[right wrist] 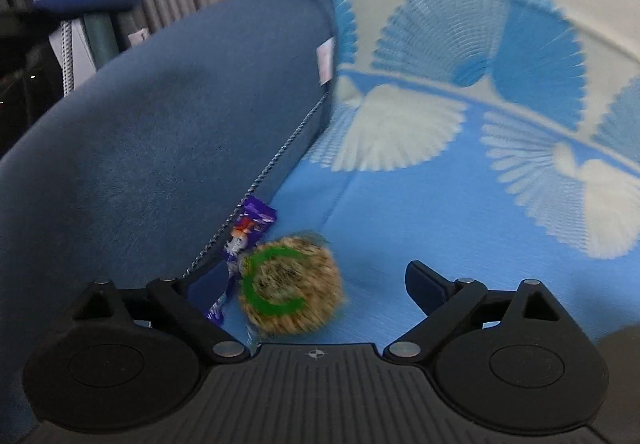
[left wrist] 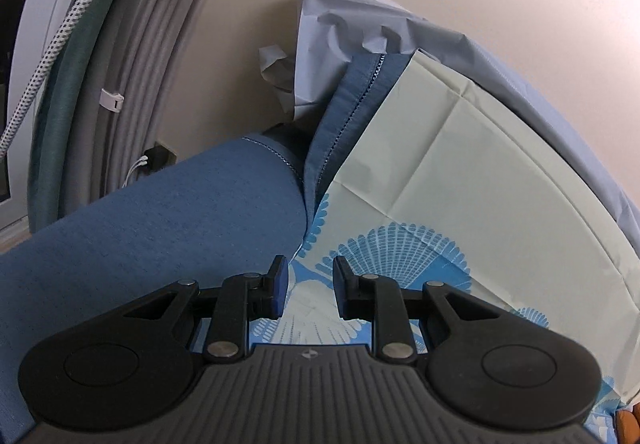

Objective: Organize snacks
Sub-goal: 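Move both grippers back and close the right gripper on the peanut-cluster pack, then close the left gripper on the purple candy bar while the right gripper holds the peanut pack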

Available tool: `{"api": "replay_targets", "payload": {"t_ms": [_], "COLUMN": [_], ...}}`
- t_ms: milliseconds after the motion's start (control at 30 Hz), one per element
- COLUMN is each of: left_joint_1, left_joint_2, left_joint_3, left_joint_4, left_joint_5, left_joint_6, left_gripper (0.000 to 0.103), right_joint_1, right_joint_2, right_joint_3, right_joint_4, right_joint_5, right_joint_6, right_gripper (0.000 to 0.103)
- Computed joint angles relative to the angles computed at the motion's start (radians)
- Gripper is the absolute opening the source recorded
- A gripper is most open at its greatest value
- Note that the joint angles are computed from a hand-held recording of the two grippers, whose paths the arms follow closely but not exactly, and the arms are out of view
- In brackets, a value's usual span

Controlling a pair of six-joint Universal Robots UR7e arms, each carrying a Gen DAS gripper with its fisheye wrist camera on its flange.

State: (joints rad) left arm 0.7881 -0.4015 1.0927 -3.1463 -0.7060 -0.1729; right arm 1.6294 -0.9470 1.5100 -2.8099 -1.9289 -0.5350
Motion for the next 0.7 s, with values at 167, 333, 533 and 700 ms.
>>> {"api": "replay_targets", "payload": {"t_ms": [167,333,533,700], "left_joint_1": [0.005,0.010,0.009,0.011], "left_joint_2": [-0.002,0.003,0.016,0.020], "left_joint_3": [0.006,-0.005,-0.023,-0.041], "left_joint_4": [0.004,0.045,0.076,0.191], "left_joint_5": [-0.013,-0.031,-0.040,-0.075], "left_joint_6": [-0.004,-0.009,0.013,0.013], "left_gripper": [0.027,0.027,0.027,0.027], "right_joint_1": [-0.001,-0.009,-0.017,-0.005], "right_joint_2": [0.085,0.132,0.098,-0.016], "right_joint_3": [-0.069,-0.107,-0.032,0.120], "right_joint_4": [0.055,0.082,-0.004,-0.123], "right_joint_5": [-0.049,-0.065,-0.053,-0.115], "right_joint_6": [-0.089,-0.088,-0.114,-0.073], "right_gripper": [0.097,0.096,0.081,0.081]}}
